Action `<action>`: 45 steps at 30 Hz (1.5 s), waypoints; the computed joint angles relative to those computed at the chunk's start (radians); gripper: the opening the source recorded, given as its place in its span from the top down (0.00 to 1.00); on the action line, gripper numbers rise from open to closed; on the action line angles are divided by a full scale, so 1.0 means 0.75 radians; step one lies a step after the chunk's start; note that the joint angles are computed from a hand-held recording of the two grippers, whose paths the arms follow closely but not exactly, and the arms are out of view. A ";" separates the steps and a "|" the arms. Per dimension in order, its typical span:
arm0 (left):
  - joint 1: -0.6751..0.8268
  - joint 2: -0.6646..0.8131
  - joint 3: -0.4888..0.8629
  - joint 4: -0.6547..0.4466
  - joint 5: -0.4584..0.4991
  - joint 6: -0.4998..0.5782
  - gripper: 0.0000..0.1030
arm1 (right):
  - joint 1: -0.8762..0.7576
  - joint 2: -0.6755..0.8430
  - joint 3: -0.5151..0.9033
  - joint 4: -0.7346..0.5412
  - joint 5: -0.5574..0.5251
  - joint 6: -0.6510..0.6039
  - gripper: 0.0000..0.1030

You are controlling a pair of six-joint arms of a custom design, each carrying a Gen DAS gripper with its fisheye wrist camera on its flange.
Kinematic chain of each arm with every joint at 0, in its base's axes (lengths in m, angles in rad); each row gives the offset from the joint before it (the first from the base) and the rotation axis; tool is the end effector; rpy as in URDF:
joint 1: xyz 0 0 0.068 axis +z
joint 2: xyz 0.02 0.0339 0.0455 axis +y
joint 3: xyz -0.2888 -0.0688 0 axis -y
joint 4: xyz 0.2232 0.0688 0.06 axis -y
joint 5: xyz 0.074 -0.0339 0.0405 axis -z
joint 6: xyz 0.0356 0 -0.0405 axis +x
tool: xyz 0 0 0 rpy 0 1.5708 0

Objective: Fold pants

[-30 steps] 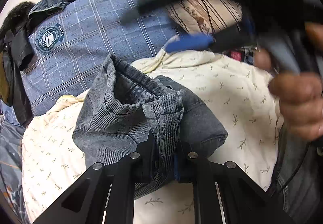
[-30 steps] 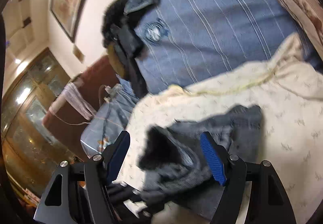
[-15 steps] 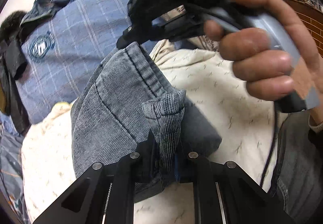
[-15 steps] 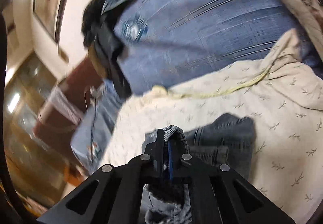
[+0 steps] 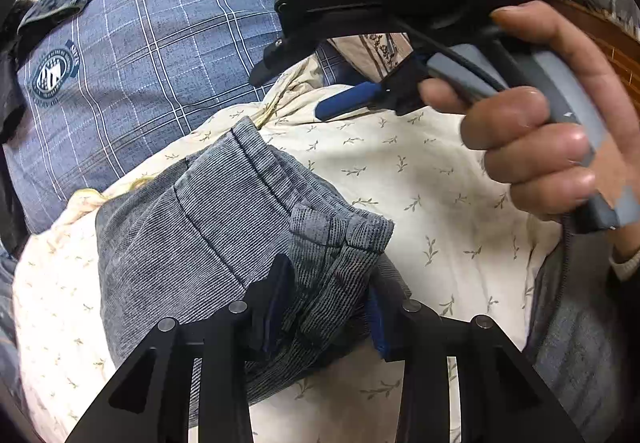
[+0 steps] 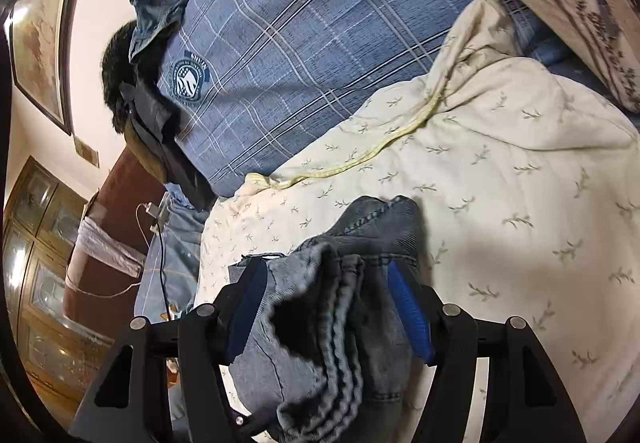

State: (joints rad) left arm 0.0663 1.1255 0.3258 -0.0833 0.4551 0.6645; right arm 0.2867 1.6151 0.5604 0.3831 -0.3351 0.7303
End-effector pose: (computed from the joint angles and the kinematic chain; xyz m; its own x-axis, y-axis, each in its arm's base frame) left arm 0.1621 -0.0049 0.1740 -0.4719 0.5238 -0.7092 0.6478 0.7517 0.1241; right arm 0.2647 0.0902 0.1705 -0.7875 0.4246 -0.4467 0.0152 0.7380 0.6747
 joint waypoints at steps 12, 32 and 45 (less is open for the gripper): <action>-0.215 -0.079 -0.091 0.115 -0.170 -0.125 0.74 | 0.217 0.090 0.160 -0.183 0.132 -0.132 0.97; 0.643 0.119 0.373 -0.999 0.524 0.654 0.36 | 0.075 0.050 0.046 -0.137 0.141 -0.019 0.40; 0.761 0.976 1.035 -0.940 0.384 0.130 0.31 | 0.234 0.157 -0.126 0.015 0.239 0.170 0.33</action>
